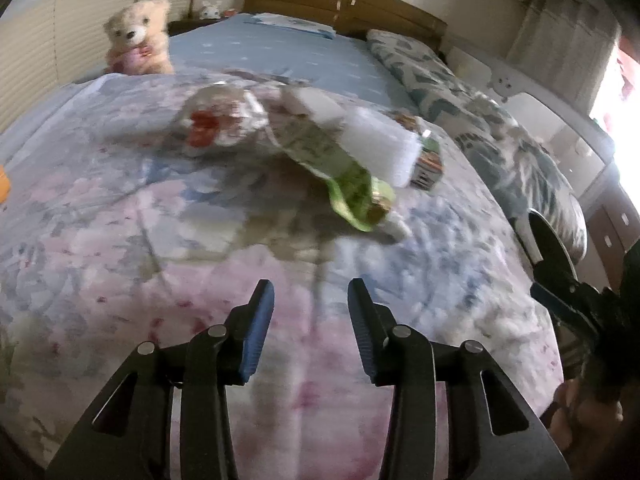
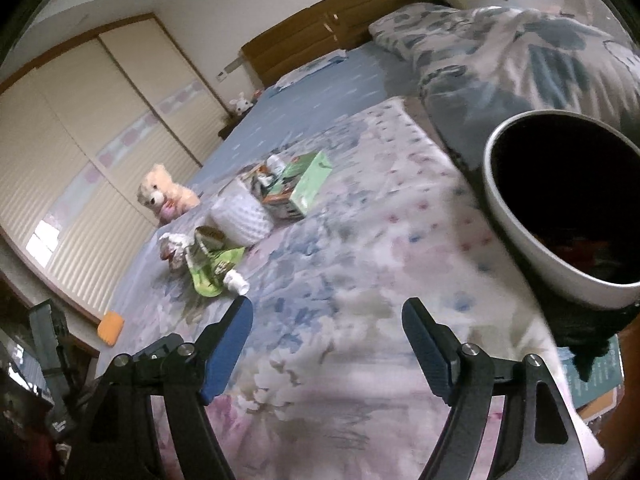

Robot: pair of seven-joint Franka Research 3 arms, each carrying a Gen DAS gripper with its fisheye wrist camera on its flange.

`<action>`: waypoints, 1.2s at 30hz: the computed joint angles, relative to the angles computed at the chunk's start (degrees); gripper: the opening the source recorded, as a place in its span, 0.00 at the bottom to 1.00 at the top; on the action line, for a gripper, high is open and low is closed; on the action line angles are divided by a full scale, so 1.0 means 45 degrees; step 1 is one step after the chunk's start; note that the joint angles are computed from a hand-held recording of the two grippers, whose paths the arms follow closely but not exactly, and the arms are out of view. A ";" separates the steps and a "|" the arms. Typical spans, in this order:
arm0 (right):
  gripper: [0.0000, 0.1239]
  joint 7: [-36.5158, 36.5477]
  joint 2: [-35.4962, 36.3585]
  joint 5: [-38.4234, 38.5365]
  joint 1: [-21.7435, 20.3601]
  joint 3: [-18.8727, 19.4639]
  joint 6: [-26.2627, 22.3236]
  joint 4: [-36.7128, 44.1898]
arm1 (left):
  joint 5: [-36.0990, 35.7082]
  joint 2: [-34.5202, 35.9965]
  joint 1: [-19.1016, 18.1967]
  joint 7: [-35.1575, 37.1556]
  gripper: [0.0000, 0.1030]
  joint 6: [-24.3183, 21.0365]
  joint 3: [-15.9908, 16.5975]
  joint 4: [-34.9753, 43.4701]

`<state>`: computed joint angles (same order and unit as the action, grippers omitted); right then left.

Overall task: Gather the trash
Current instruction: 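Move both tools back over the remaining trash on the bed, then grasp the clear wrapper with the left tool while the right tool grasps the green pouch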

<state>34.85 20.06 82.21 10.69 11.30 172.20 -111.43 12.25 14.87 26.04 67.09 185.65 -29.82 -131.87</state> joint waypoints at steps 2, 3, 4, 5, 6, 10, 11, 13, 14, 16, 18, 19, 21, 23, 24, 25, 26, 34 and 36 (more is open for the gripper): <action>0.64 0.0089 0.0083 -0.0143 0.0071 0.0020 -0.0064 0.0084 | -0.0033 0.0019 0.0011 -0.0055 0.37 -0.0012 0.0122 0.0015; 0.64 0.0207 0.0152 -0.0309 0.0122 0.0027 -0.0103 0.0152 | -0.0041 0.0026 -0.0025 -0.0073 0.37 -0.0026 0.0237 0.0036; 0.64 0.0269 0.0206 -0.0413 0.0139 0.0058 -0.0141 0.0206 | -0.0045 0.0030 -0.0086 -0.0082 0.39 -0.0039 0.0383 0.0056; 0.64 0.0324 0.0268 -0.0513 0.0143 0.0093 -0.0202 0.0275 | -0.0043 0.0053 -0.0090 -0.0057 0.40 -0.0048 0.0451 0.0086; 0.64 0.0404 0.0344 -0.0658 0.0154 0.0126 -0.0296 0.0357 | -0.0038 0.0072 -0.0075 -0.0018 0.45 -0.0065 0.0491 0.0118; 0.64 0.0436 0.0644 -0.1138 0.0078 0.0341 -0.0773 0.0714 | 0.0051 0.0133 -0.0600 0.0163 0.51 -0.0133 0.1277 0.0326; 0.64 0.0400 0.0707 -0.1229 0.0078 0.0383 -0.0844 0.0794 | 0.0065 0.0216 -0.0558 0.0287 0.52 -0.0204 0.1321 0.0439; 0.64 0.0284 0.0879 -0.1422 0.0093 0.0491 -0.1003 0.1014 | -0.0019 0.0371 -0.0411 0.0550 0.53 -0.0369 0.1295 0.0648; 0.64 0.0377 0.0973 -0.1636 0.0137 0.0486 -0.1059 0.1122 | -0.0093 0.0419 -0.0401 0.0669 0.53 -0.0409 0.1318 0.0711; 0.64 0.0618 0.1171 -0.2085 0.0184 0.0506 -0.1166 0.1343 | -0.0204 0.0605 -0.0433 0.0960 0.54 -0.0600 0.1484 0.1005; 0.65 0.0946 0.1412 -0.2584 0.0214 0.0524 -0.1340 0.1630 | -0.0355 0.0764 -0.0612 0.1224 0.55 -0.0793 0.1753 0.1303; 0.66 0.1177 0.1557 -0.2921 0.0253 0.0511 -0.1423 0.1806 | -0.0464 0.0835 -0.0673 0.1360 0.56 -0.0881 0.1811 0.1438; 0.66 0.1572 0.1882 -0.3654 0.0314 0.0513 -0.1588 0.2216 | -0.0720 0.1188 -0.0374 0.1962 0.59 -0.1197 0.1568 0.1942; 0.67 0.1966 0.2146 -0.4386 0.0366 0.0519 -0.1705 0.2536 | -0.0962 0.1433 -0.0418 0.2377 0.62 -0.1470 0.1660 0.2368; 0.68 0.2263 0.2324 -0.4870 0.0433 0.0468 -0.1824 0.2769 | -0.1128 0.1635 -0.0325 0.2655 0.63 -0.1675 0.1583 0.2695; 0.68 0.2427 0.2448 -0.5184 0.0413 0.0511 -0.1888 0.2923 | -0.1286 0.1729 -0.0339 0.2838 0.64 -0.1768 0.1589 0.2859; 0.68 0.2627 0.2626 -0.5598 0.0449 0.0505 -0.1993 0.3154 | -0.1444 0.1873 -0.0341 0.3041 0.64 -0.1892 0.1593 0.3113; 0.69 0.4344 0.3920 -0.8746 0.0832 0.0226 -0.3028 0.4958 | -0.2122 0.3169 -0.1226 0.4486 0.73 -0.2868 0.2386 0.5422; 0.69 0.4657 0.4197 -0.9336 0.0905 0.0192 -0.3228 0.5366 | -0.2263 0.3456 -0.1434 0.4683 0.73 -0.3070 0.2564 0.5879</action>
